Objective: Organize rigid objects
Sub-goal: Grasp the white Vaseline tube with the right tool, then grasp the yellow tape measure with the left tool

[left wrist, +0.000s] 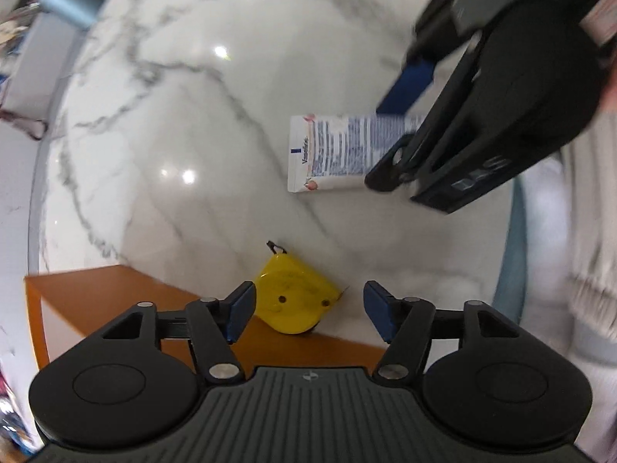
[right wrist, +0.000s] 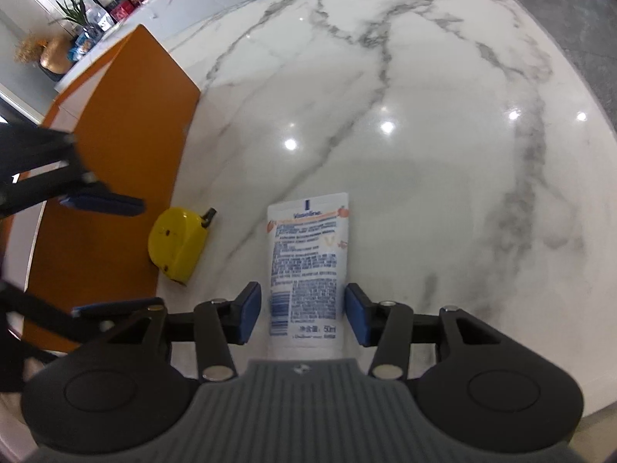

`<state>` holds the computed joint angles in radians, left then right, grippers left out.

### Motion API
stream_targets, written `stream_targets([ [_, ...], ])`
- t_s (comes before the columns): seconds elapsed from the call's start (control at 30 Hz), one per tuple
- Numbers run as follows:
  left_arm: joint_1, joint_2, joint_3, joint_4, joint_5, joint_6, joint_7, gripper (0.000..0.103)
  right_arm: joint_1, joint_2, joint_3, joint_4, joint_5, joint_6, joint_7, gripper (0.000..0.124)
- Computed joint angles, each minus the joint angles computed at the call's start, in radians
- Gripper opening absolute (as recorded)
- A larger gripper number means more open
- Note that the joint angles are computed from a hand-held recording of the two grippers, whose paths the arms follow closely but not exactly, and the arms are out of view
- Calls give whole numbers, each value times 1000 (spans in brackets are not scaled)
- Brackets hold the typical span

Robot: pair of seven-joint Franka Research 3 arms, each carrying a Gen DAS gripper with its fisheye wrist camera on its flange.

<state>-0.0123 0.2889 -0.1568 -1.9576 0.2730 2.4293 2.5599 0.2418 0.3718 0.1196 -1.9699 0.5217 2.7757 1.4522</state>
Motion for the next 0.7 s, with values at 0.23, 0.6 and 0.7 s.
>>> stream_targets([
  [0.23, -44, 70, 30, 52, 185, -43, 4, 80, -61, 14, 59, 11, 150, 2, -137, 53],
  [0.6, -56, 143, 33, 163, 174, -164, -59, 75, -47, 20, 43, 22, 195, -6, -211, 47],
  [0.7, -35, 155, 23, 198, 91, -196, -121, 71, -47, 18, 37, 16, 198, 3, -190, 36],
])
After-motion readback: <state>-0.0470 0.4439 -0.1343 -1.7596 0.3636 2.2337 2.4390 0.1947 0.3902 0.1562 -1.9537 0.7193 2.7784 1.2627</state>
